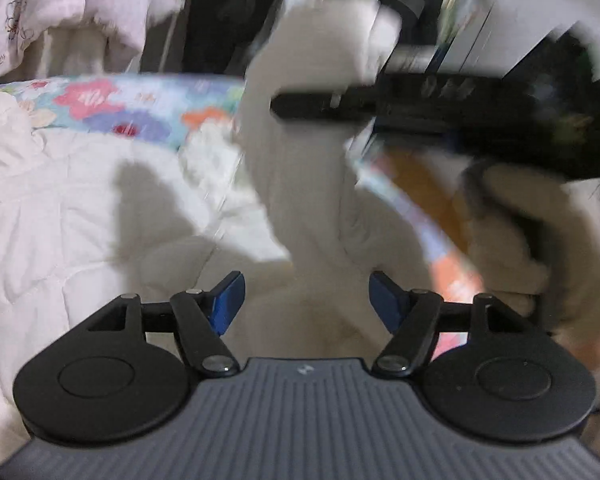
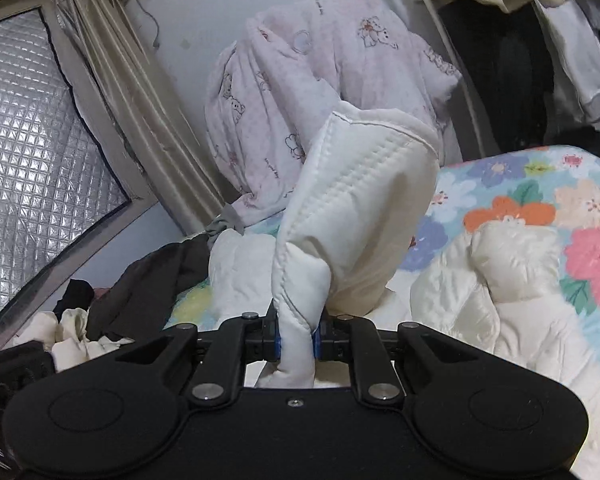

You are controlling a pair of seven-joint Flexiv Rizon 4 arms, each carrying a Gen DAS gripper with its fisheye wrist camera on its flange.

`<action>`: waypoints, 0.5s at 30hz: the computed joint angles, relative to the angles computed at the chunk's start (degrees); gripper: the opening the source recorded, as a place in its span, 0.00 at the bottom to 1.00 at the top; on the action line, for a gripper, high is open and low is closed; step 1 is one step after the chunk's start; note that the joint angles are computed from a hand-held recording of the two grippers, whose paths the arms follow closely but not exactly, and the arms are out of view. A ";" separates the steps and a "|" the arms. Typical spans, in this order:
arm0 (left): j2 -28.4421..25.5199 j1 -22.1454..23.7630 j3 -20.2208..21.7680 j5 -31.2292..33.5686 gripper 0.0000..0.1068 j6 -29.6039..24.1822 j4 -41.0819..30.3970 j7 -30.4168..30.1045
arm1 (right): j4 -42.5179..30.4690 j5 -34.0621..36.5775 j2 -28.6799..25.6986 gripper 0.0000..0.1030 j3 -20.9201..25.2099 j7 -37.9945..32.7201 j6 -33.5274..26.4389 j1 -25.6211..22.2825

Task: Fold clothes
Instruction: 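Grasp the jacket sleeve with the right gripper and lift it up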

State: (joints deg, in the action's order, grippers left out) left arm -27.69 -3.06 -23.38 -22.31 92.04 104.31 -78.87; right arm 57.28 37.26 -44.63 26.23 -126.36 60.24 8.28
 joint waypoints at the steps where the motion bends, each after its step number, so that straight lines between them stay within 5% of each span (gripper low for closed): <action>1: -0.92 -4.00 4.57 1.41 0.64 -1.22 -2.43 -0.98 | 1.68 -1.06 0.75 0.17 -1.05 -1.30 2.60 0.98; 3: -3.02 -7.77 9.34 7.51 0.64 -3.35 -6.91 -5.04 | 2.72 -2.28 0.96 0.17 -0.19 -4.72 2.71 0.30; 7: -6.11 -4.28 2.13 4.41 0.64 -0.06 -7.95 2.32 | 1.46 2.90 0.52 0.17 2.63 -3.79 -3.80 -4.44; 11: -5.33 -5.27 2.78 2.87 0.64 -2.20 -8.42 1.11 | 6.69 -1.74 3.06 0.17 -4.72 -0.69 9.40 1.53; 13: -4.27 -1.06 -3.01 2.06 0.64 0.14 -5.53 3.30 | 8.23 -3.76 3.64 0.18 -4.65 0.10 11.64 1.37; 15: -3.87 3.09 -8.57 1.90 0.64 2.43 -3.23 4.66 | 7.15 -1.62 3.18 0.18 0.62 -0.93 8.51 -3.09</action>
State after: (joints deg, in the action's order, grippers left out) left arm -31.56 0.02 -31.96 -20.41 94.47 101.08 -74.21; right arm 64.43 35.64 -41.46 26.85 -127.29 68.75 5.18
